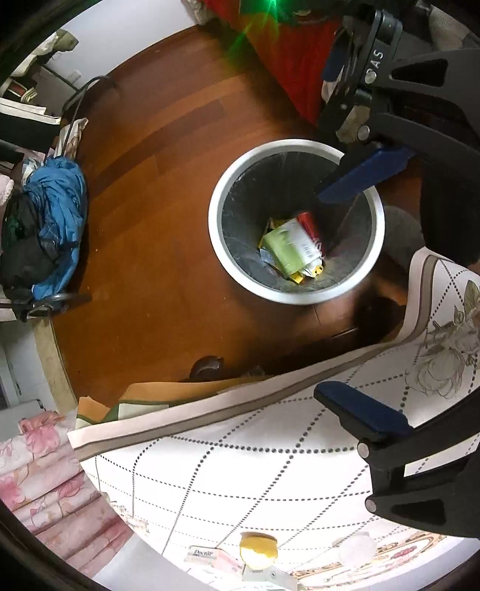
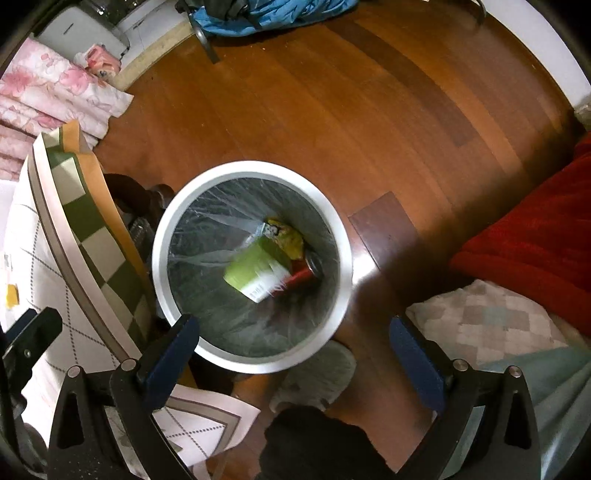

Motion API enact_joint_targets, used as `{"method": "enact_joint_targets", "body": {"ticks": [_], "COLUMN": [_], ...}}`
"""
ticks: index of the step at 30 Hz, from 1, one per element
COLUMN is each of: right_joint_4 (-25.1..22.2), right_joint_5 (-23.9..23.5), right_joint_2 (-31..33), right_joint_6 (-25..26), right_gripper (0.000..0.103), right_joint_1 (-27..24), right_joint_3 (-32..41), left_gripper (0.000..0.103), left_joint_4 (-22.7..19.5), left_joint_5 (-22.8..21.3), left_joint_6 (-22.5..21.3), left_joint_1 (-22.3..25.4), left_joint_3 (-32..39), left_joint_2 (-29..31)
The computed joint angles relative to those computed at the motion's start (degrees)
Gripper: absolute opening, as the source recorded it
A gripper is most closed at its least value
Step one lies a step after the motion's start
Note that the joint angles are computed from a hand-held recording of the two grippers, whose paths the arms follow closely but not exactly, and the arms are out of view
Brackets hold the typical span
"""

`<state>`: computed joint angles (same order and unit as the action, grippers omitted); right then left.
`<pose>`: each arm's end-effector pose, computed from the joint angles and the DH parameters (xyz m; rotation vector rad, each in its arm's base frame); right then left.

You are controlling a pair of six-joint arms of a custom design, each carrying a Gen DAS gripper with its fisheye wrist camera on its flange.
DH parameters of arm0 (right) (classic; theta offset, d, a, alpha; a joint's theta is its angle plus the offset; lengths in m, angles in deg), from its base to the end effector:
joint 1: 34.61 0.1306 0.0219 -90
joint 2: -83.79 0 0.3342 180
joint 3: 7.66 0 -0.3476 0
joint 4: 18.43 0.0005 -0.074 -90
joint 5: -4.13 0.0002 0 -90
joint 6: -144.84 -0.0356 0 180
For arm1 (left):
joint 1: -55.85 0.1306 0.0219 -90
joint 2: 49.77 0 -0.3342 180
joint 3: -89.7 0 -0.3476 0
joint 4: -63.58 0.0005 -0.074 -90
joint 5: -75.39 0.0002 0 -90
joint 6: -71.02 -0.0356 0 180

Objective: Collect trash
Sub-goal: 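Carry the wrapper and leaflet over the white bin and release them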

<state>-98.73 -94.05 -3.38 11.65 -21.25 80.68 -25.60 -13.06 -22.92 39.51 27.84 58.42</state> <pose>0.3829 0.0956 0.3284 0.7928 3.0157 0.2636 0.4687 -0.1389 0.4005 0.5243 2.9100 -0.0699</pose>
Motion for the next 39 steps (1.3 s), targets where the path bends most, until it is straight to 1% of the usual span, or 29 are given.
{"method": "enact_joint_targets", "body": {"ticks": [9,17,26,29,33,36,39], "right_joint_4": [-3.45,-6.15,-10.46,-12.38,-14.47,-15.61,-16.61], "right_joint_5": [2.18,4.44,7.17,8.37,10.0,10.97,12.04], "right_joint_2": [-2.19,-5.06,-8.4,-8.84,-8.17,-5.99,-1.4], "right_joint_6": [-0.71,-2.07,-4.18,-4.99,-6.41,-6.99,-7.3], "right_gripper": [0.103,0.103,0.103,0.103,0.103,0.103,0.103], "right_joint_1": [2.52,4.36,7.09,8.3,10.4,12.49,15.57], "right_joint_3": [1.36,4.09,10.46,14.49,20.63,26.95,34.98], "left_gripper": [0.099,0.099,0.099,0.099,0.099,0.099,0.099], "left_joint_4": [-0.14,-0.31,-1.34,-2.44,-3.47,-4.69,-4.67], "left_joint_5": [-0.65,-0.2,1.58,1.82,0.4,2.46,3.19], "left_joint_6": [-0.3,-0.44,-1.17,-1.13,-0.91,-1.03,-1.62], "left_joint_1": [0.6,1.28,2.52,3.26,5.1,9.05,14.2], "left_joint_3": [0.06,0.08,3.38,6.12,9.89,13.79,16.14], "left_joint_2": [-1.68,-5.29,-9.37,-10.05,-10.35,-9.38,-8.44]}}
